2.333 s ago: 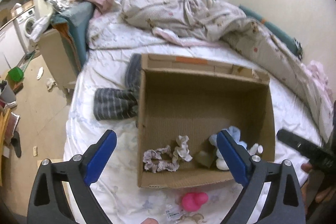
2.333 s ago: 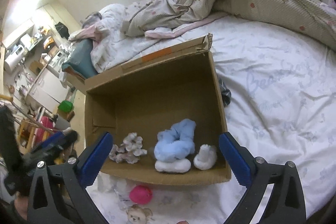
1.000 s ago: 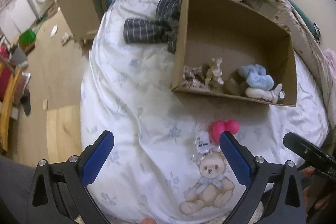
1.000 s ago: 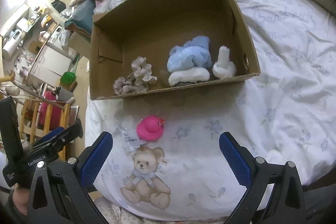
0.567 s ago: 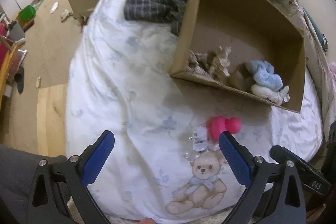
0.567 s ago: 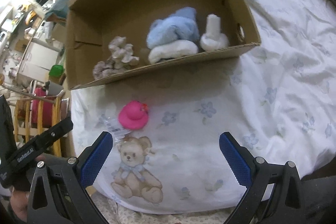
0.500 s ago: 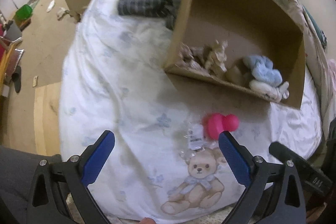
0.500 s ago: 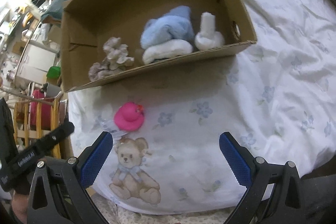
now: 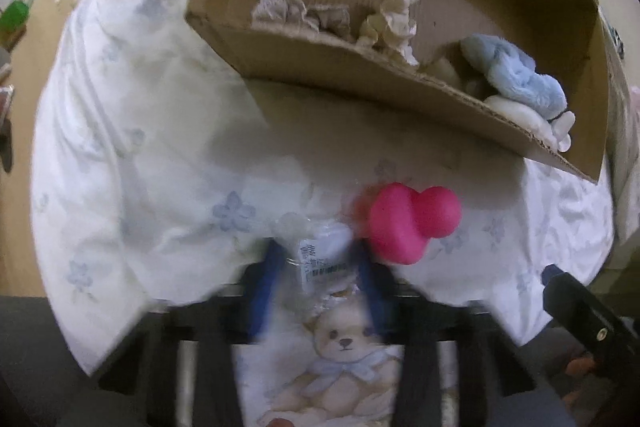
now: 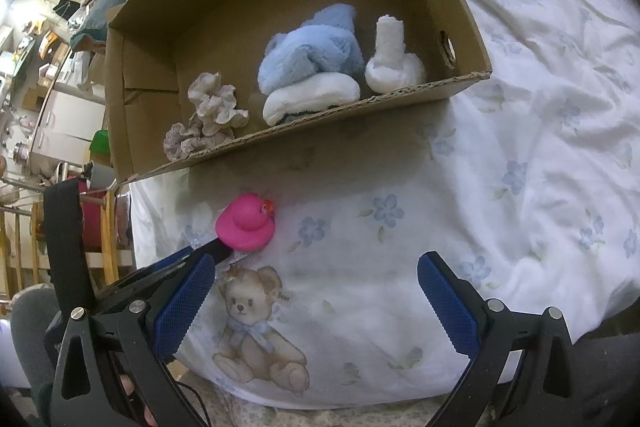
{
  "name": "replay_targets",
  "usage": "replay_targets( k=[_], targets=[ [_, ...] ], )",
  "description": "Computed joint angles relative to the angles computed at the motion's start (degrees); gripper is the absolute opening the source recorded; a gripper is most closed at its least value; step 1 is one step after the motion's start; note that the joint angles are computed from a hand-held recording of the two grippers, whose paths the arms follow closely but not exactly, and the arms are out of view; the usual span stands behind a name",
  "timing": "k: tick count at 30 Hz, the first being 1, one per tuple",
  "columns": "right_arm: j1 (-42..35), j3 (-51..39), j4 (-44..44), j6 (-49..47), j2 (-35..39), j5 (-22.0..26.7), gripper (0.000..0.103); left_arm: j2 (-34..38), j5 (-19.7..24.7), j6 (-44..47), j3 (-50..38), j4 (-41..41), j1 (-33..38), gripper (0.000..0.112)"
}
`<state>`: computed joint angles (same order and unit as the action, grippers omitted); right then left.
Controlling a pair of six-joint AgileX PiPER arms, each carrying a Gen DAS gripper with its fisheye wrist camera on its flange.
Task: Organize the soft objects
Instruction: 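Grasp the clear labeled plastic bag with the left tool, then grasp the pink rubber duck with the right tool while the left tool holds the bag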
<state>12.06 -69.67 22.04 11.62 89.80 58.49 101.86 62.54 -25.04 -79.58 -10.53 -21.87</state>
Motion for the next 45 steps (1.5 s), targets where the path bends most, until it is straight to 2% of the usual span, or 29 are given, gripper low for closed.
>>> replay_targets(
  k=[5,16,25,28,38,42,43,44,45],
  targets=[
    [-0.1,0.0,0.1,0.2,0.4,-0.1,0.103,-1.0,0.6,1.3,-0.5,-1.6,0.8,0.022],
    [-1.4,1.9,5.5,-2.9,0.7,-0.4,0.103,-11.5,4.6,-0.4,-0.7,8.8,-0.6,0.021],
    [4.8,-5.4,5.4,-3.4,7.2,-2.1,0.103,-13.9,4.7,1.4,1.3,6.8,4.6,0.021],
    [7.4,-8.9,3.6,-3.2,10.8,-1.3,0.091,-13.7,4.3,1.0,1.9,6.7,4.6,0.022],
    [11.3,-13.6,-1.6,-0.2,16.6,0.0,0.088,-10.7,5.0,-0.4,0.4,8.3,3.3,0.022],
    [12.9,-15.0,-2.8,0.2,18.2,0.2,0.072,-9.6,5.0,-0.9,-0.4,9.4,2.5,0.022],
    [13.3,-15.2,-3.4,0.3,18.3,0.2,0.058,-9.4,5.0,-0.9,-0.4,9.5,2.5,0.022],
    [13.5,-15.2,-3.6,0.2,18.3,0.2,0.052,-9.3,5.1,-1.0,-0.5,9.5,2.4,0.022],
    [13.8,-15.2,-4.0,0.5,18.2,0.2,0.052,-9.1,5.1,-1.1,-0.6,9.6,2.4,0.022]
  ],
)
